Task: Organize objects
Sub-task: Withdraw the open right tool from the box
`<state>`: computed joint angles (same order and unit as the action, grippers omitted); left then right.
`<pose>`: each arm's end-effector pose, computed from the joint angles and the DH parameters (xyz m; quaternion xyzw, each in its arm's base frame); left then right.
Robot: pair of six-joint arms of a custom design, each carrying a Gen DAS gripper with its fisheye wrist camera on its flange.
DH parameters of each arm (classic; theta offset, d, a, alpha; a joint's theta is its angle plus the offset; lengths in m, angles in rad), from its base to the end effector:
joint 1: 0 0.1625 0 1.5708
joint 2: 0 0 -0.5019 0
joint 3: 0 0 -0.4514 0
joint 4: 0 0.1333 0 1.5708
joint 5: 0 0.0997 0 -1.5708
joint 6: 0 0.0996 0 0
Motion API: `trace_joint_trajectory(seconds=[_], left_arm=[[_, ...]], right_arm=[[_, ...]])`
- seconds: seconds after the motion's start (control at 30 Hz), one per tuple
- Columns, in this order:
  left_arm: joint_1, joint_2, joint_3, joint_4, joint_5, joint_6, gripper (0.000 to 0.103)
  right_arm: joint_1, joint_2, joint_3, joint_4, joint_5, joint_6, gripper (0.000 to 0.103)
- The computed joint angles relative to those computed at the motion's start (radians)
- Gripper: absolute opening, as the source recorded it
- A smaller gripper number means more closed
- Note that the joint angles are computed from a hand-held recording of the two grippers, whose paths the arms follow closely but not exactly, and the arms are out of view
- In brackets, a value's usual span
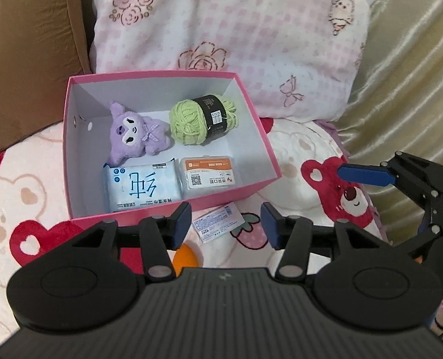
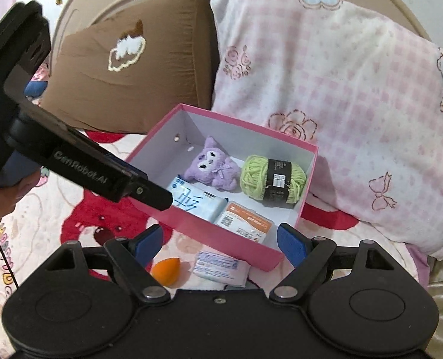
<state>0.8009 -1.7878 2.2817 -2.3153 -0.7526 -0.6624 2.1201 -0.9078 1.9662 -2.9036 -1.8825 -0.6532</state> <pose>-0.1325 -0.4326 0.3974 -0.0007 0.9116 -0.3456 0.2224 0.4280 -0.5023 0.1004 0.5361 -0.8190 0.1269 0.1606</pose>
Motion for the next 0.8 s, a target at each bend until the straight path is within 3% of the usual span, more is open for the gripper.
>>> trace_joint_trajectory(seconds=[0.5,0.8], left_arm=[[-0.085,-0.095,0.077,0.086,0.022,-0.079,0.053],[-0.065,-0.076,0.103,0.128,-0.004,-0.116,0.056]], right_arm=[[0.021,-0.076,0.084,-0.008,0.033,-0.006,0.086],[0.008,-0.086,0.121,0.012,0.042,-0.022,0.086]])
